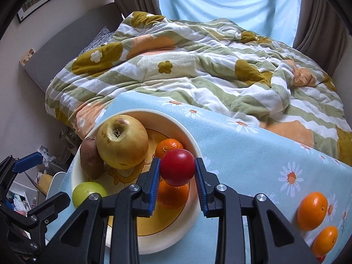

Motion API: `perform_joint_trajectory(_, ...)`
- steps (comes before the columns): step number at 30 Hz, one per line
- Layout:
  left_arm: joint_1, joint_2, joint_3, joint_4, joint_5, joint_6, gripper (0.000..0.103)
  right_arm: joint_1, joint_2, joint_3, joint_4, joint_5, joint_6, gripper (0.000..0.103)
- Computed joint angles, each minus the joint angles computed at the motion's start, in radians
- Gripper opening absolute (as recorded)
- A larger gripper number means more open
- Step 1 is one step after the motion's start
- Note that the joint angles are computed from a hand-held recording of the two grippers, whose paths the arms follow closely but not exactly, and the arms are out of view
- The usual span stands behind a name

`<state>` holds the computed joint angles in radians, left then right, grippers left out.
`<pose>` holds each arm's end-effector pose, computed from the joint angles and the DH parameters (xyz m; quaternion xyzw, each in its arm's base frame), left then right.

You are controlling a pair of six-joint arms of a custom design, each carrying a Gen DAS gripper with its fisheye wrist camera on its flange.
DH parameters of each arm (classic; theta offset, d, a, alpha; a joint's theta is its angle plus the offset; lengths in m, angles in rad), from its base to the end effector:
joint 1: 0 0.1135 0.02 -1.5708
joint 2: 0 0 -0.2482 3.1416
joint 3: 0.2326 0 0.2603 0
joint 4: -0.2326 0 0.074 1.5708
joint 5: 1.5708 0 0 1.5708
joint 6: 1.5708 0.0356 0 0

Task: Organize fruits
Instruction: 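Carry the kiwi into the white bowl with the left gripper while the right gripper drops the tomato there, then move the left gripper to a green apple while the right gripper moves to another red tomato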

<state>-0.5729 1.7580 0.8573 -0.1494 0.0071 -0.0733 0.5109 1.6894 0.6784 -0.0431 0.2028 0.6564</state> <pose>0.2730 -0.1764 0.1010 0.2398 0.9361 -0.0850 0.2430 0.2552 0.1348 0.0825 0.0957 0.9574 0.0584 0.2660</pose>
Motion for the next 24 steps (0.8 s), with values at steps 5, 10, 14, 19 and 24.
perform_joint_trajectory(5, 0.002, 0.003, -0.006, 0.001, -0.003, -0.003, 0.103, -0.006, 0.026, 0.024, -0.011, -0.007, 0.003, 0.037)
perform_joint_trajectory(10, 0.008, -0.028, -0.032, 0.0, 0.001, 0.005, 0.103, 0.006, -0.026, -0.028, 0.052, -0.006, 0.025, 0.095)
perform_joint_trajectory(14, 0.012, -0.041, -0.036, -0.014, 0.009, 0.008, 0.103, 0.025, -0.034, -0.022, 0.033, 0.021, 0.042, 0.102)
perform_joint_trajectory(19, 0.019, -0.093, -0.06, -0.019, 0.011, 0.035, 0.103, 0.062, -0.091, -0.027, -0.019, 0.068, 0.064, 0.102)
perform_joint_trajectory(24, 0.052, -0.159, -0.062, -0.068, 0.025, 0.073, 0.103, 0.104, -0.183, -0.03, -0.114, 0.084, 0.143, 0.102)
